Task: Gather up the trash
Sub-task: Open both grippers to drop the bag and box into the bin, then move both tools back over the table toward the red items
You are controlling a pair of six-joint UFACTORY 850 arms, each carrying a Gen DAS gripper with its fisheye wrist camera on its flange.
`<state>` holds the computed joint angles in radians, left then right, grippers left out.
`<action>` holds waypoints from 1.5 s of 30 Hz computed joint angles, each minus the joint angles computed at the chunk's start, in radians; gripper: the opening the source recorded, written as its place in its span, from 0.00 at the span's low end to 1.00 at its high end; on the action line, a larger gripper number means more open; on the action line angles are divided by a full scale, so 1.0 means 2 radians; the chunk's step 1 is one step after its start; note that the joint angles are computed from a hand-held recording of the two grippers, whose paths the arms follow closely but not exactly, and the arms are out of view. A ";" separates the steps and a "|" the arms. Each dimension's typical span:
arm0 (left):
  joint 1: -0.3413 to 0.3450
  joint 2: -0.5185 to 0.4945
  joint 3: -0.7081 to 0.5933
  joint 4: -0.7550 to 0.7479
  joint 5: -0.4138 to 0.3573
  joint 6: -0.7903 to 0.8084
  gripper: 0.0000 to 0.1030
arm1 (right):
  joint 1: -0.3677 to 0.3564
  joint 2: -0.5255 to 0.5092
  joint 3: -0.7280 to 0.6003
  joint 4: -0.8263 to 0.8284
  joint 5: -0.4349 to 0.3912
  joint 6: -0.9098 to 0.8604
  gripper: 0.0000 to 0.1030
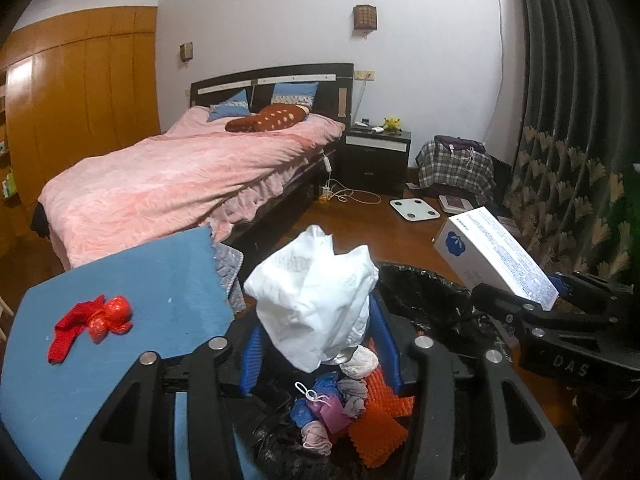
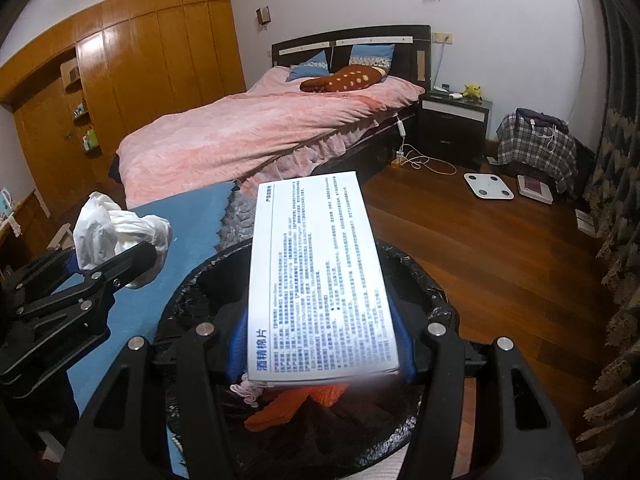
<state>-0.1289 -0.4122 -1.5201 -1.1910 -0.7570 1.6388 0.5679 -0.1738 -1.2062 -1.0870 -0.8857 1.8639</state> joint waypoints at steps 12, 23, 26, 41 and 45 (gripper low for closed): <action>0.010 -0.019 -0.026 0.020 -0.021 -0.033 0.78 | 0.001 0.003 0.008 0.010 -0.015 0.003 0.89; 0.046 -0.034 -0.048 0.008 0.006 -0.045 0.91 | 0.016 -0.008 -0.006 -0.009 -0.014 0.020 0.93; 0.058 -0.040 -0.054 0.007 0.017 -0.050 0.93 | 0.017 -0.025 -0.025 -0.007 -0.002 0.009 0.94; 0.112 -0.121 -0.152 0.054 0.080 -0.132 0.94 | 0.003 -0.161 -0.200 0.015 0.072 -0.082 0.94; 0.120 -0.157 -0.202 0.082 0.093 -0.169 0.94 | -0.007 -0.221 -0.285 0.042 0.082 -0.131 0.94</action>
